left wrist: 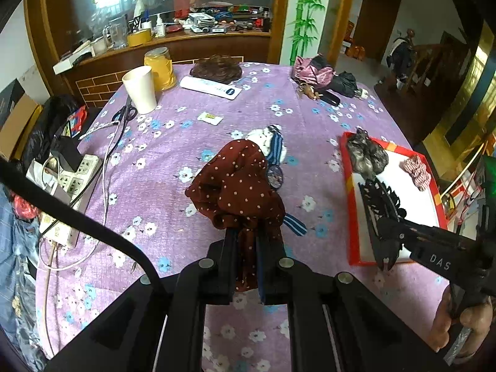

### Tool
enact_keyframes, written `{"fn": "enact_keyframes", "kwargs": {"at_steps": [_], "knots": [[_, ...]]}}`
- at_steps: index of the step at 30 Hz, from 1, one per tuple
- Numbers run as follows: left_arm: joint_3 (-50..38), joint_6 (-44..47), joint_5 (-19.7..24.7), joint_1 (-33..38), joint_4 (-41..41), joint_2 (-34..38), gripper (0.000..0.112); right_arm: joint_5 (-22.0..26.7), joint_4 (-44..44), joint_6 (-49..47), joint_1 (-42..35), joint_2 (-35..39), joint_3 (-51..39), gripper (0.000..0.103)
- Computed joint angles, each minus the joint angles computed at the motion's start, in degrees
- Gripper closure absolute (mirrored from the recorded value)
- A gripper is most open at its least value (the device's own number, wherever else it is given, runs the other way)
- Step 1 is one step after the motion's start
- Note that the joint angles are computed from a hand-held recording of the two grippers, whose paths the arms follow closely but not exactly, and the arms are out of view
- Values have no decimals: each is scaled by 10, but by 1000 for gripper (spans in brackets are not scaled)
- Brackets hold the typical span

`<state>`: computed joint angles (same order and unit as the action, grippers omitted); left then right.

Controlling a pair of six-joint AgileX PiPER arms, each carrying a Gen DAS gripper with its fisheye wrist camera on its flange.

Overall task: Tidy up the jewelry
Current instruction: 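Carry the scrunchie and claw clip into the red box and open both tools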

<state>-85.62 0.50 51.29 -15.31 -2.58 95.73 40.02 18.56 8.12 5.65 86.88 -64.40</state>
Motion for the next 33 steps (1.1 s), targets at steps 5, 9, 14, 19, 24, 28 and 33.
{"fn": "enact_keyframes", "kwargs": {"at_steps": [5,9,14,19,24,28,33], "knots": [[-3,-36,9,-41,33,-5,103,2,23,-32,-43,-39,41,69],[-14,-55,15,-75,51,3,103,10,43,-70,-95,-68,71,69],[-43,-71,26,-124,64,36,103,25,58,-110,-164,-91,94,69],[-93,-77,45,-161,57,86,103,41,67,-150,-233,-100,103,69],[-174,-76,74,-194,43,153,103,44,65,-181,-284,-95,107,69],[-239,-82,94,-217,42,210,103,36,55,-194,-307,-81,110,69],[-308,-86,128,-229,32,282,103,25,45,-211,-328,-62,116,69]]}}
